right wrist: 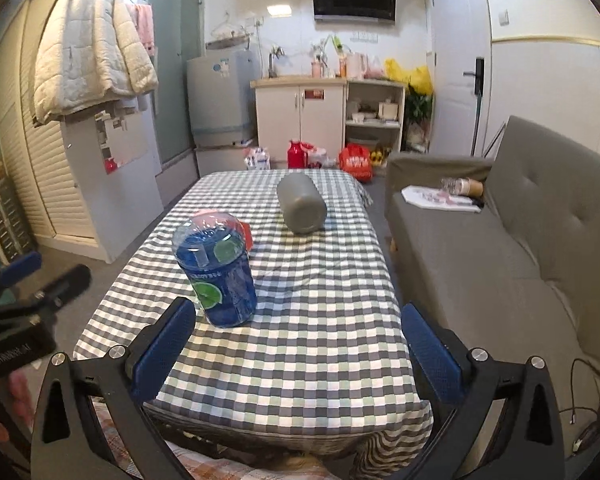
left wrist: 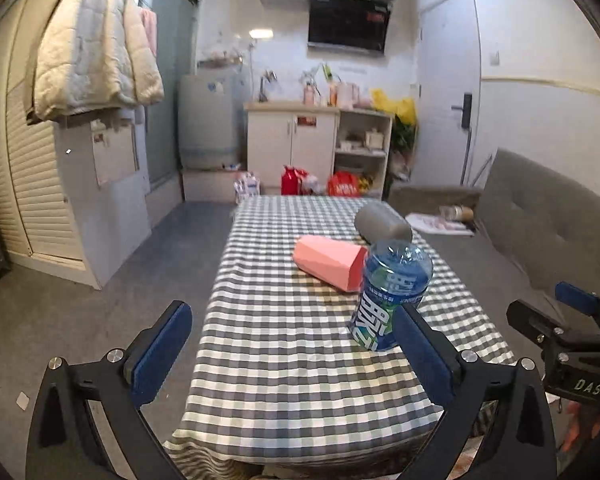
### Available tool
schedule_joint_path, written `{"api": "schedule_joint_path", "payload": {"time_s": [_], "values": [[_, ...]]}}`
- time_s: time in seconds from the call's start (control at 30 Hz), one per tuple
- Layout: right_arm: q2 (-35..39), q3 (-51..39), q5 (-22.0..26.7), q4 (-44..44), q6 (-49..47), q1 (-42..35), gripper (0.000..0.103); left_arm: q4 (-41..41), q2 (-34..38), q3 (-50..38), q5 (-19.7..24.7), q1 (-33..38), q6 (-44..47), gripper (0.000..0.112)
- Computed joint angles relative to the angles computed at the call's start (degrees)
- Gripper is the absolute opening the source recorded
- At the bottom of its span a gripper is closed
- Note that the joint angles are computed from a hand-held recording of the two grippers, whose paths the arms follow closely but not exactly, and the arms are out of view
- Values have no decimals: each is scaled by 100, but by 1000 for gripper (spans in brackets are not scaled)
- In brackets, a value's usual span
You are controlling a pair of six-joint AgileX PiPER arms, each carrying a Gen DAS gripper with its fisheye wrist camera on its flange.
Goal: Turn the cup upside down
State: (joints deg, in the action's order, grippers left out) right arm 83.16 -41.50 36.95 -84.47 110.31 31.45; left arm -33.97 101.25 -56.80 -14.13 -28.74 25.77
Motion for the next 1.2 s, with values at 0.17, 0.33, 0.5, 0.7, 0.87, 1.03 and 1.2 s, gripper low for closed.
{"api": "schedule_joint_path", "payload": {"time_s": [0.17, 0.33, 0.5, 0.7, 0.87, 1.03, 1.2], "values": [[60, 224, 310, -430, 509, 253, 103, -101, -79, 309, -383, -109, 60, 103], [5, 313, 562, -484, 699, 407, 103, -124, -80, 381, -442, -77, -14, 103], [28, 313, 697, -415, 636, 521, 103, 114, -121, 522, -600, -155, -115, 103], [-31, 414, 868, -487, 792, 683, 103, -18, -71, 478, -530, -195, 57, 103], [-68, 453, 914, -481, 826, 722, 103, -56, -71, 482, -532, -203, 111, 103], [-103, 458, 900, -451, 812, 707, 103, 200, -76, 470, -443, -183, -61, 103], [-119, 474, 921, -433, 799, 726, 103, 267, -66, 454, -414, -185, -115, 103]]}}
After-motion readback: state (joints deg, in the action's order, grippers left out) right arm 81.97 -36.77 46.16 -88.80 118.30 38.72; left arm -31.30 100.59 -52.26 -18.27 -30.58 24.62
